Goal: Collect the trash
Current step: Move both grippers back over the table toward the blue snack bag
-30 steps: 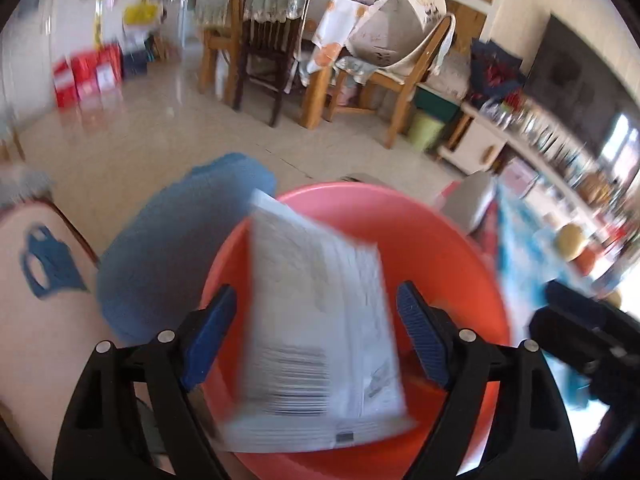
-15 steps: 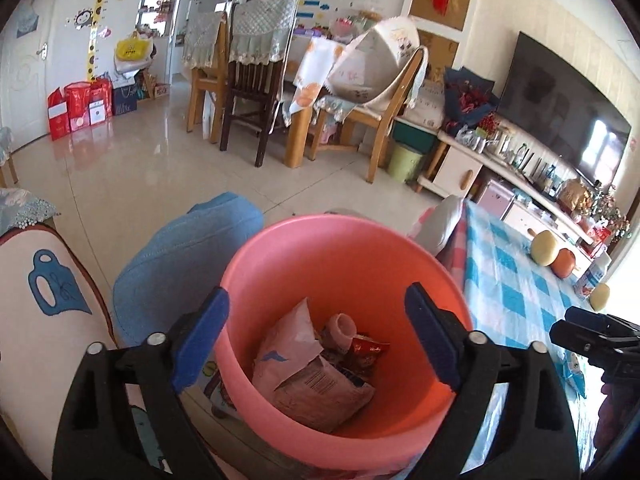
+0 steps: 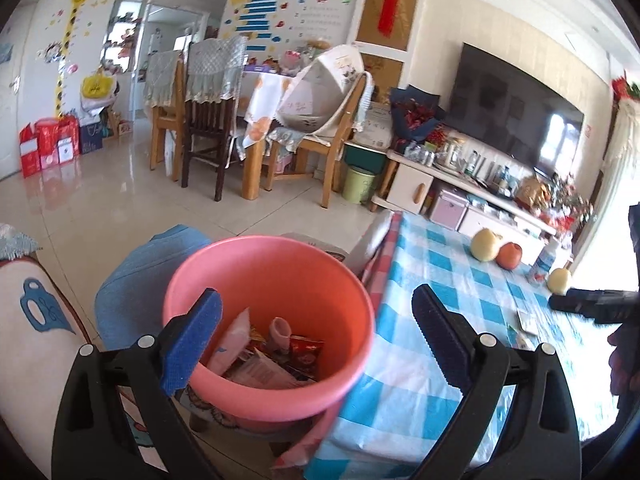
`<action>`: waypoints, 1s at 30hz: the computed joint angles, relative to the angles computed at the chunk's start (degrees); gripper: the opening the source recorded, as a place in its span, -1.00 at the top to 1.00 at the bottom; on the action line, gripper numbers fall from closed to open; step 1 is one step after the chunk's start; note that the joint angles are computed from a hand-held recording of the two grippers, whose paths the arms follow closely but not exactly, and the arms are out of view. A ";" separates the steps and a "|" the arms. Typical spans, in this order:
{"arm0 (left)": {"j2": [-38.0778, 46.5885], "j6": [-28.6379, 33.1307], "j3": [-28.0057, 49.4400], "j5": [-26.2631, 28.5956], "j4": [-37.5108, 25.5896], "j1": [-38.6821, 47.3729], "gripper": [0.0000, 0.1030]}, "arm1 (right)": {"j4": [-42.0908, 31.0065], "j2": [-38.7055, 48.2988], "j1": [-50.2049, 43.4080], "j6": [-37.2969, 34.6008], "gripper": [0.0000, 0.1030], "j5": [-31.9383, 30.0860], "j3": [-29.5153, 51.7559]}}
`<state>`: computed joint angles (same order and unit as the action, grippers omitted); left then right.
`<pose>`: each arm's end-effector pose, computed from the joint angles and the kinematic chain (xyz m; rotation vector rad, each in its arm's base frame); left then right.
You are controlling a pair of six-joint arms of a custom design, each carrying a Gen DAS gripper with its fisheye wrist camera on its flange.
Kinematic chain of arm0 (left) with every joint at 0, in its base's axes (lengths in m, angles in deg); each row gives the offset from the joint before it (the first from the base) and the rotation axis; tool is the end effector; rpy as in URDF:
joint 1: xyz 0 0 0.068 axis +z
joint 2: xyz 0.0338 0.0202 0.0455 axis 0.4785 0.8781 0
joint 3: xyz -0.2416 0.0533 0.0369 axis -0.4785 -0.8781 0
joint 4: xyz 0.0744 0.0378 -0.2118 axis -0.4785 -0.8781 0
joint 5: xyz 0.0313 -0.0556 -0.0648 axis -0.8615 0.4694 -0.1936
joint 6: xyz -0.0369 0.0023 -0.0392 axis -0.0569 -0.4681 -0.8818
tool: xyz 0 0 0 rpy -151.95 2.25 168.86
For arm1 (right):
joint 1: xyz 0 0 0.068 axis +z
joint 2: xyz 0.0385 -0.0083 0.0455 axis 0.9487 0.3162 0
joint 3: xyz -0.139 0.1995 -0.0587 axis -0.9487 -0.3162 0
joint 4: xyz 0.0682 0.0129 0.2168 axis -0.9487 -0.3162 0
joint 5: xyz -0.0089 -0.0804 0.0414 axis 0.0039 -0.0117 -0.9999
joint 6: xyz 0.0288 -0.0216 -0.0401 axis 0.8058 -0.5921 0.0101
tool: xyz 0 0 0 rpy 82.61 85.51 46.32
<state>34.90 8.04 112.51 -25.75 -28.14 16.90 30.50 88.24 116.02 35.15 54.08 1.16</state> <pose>0.1555 -0.0323 0.2267 0.0073 2.0930 -0.2495 0.1734 0.1540 0.2574 0.0300 2.4826 0.2071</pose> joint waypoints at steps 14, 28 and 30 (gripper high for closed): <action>14.02 -10.76 13.97 -38.99 -14.48 -42.74 -0.87 | -10.17 -30.09 -1.46 -14.27 -0.91 22.37 -8.63; 31.85 -20.49 28.76 -46.62 -17.29 -59.87 -0.88 | -7.28 -39.30 -35.46 -32.94 -0.91 7.24 -14.53; 35.49 -23.27 31.84 -46.77 -19.18 -60.86 -0.88 | -6.37 -39.18 -43.70 -35.31 -0.90 0.13 -14.67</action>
